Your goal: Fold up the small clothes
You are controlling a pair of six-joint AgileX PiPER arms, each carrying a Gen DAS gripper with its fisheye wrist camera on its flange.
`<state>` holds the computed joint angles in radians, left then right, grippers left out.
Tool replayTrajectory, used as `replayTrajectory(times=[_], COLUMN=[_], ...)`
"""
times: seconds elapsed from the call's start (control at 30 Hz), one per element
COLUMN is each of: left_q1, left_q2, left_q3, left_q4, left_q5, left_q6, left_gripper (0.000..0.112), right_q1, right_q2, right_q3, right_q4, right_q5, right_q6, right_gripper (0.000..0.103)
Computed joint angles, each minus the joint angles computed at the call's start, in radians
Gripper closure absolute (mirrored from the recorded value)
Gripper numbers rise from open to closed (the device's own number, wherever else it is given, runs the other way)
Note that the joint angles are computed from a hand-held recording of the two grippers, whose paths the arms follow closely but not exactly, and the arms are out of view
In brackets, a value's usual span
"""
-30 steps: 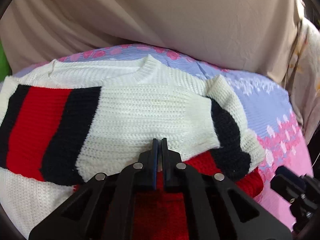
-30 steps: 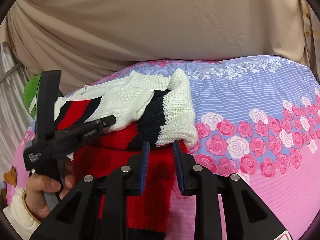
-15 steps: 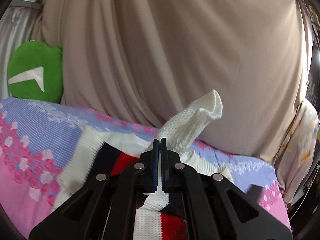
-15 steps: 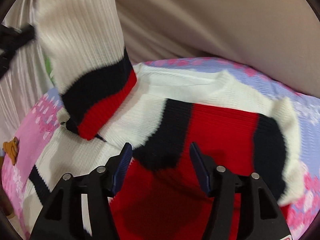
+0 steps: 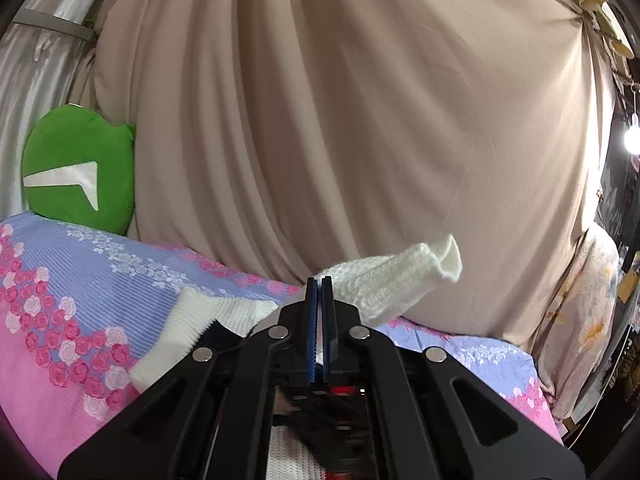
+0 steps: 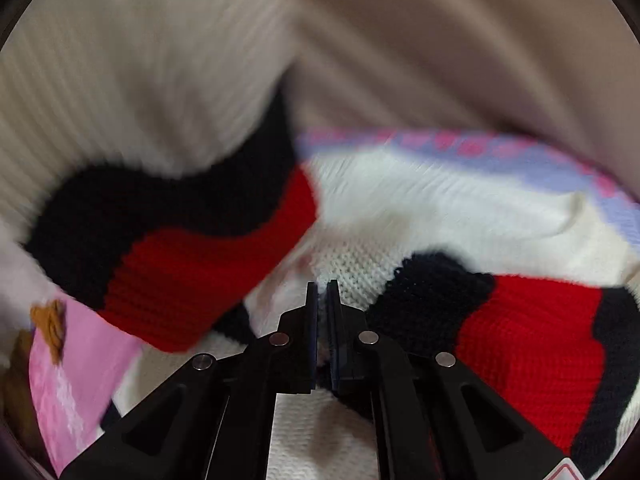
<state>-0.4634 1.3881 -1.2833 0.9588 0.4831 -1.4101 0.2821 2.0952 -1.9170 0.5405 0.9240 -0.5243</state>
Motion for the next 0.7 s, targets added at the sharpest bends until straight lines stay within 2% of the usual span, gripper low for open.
replayTrajectory(times=[0.07,0.13,0.2,0.23,0.3,0.33,0.43,0.57,0.6,0.67,0.7], left_q1=[-0.013,-0.023,-0.036,-0.04,-0.05,-0.055,-0.065,-0.092,-0.095,-0.104,-0.106], left_q2=[0.046,0.087,0.12,0.132,0.16,0.173,0.218,0.271,0.279,0.299,0.306], left_q3=[-0.035,-0.06,-0.077,-0.082,-0.092,-0.096,-0.118,-0.162,-0.168,-0.186,-0.19], left_q4=[-0.05,-0.075,-0.087,-0.091,-0.093,-0.093,-0.103,-0.073,-0.068,-0.052,-0.044], left_q5=[0.002,0.004,0.006,0.002,-0.005,-0.009,-0.023,0.007,0.009,0.025,0.026], left_q6=[0.04,0.059,0.067,0.068,0.065,0.062,0.04,-0.002,-0.01,-0.034,-0.045], left_gripper=[0.112,0.112,0.112,0.112,0.112,0.112,0.112,0.112,0.112,0.112,0.112], right_q1=[0.014,-0.043,-0.171,-0.235,-0.387,-0.464,-0.551,-0.542,-0.523,-0.503,-0.522], right_q2=[0.04,-0.036,-0.138,-0.187,-0.24,-0.229,-0.119,0.066,0.092,0.08,0.047], right_q3=[-0.04,0.079,0.213,0.272,0.324,0.298,0.119,-0.112,-0.135,-0.112,-0.062], right_q4=[-0.051,0.058,0.223,0.265,0.322,0.322,0.202,0.063,0.02,0.022,0.082], right_q5=[0.039,-0.001,0.006,-0.011,-0.041,-0.052,-0.017,0.149,0.159,0.1,0.047], right_q6=[0.013,-0.068,-0.211,-0.264,-0.311,-0.286,-0.143,-0.029,-0.012,-0.037,-0.069], right_gripper=[0.093,0.09,0.084,0.075,0.067,0.065,0.063,0.057,0.059,0.089,0.089])
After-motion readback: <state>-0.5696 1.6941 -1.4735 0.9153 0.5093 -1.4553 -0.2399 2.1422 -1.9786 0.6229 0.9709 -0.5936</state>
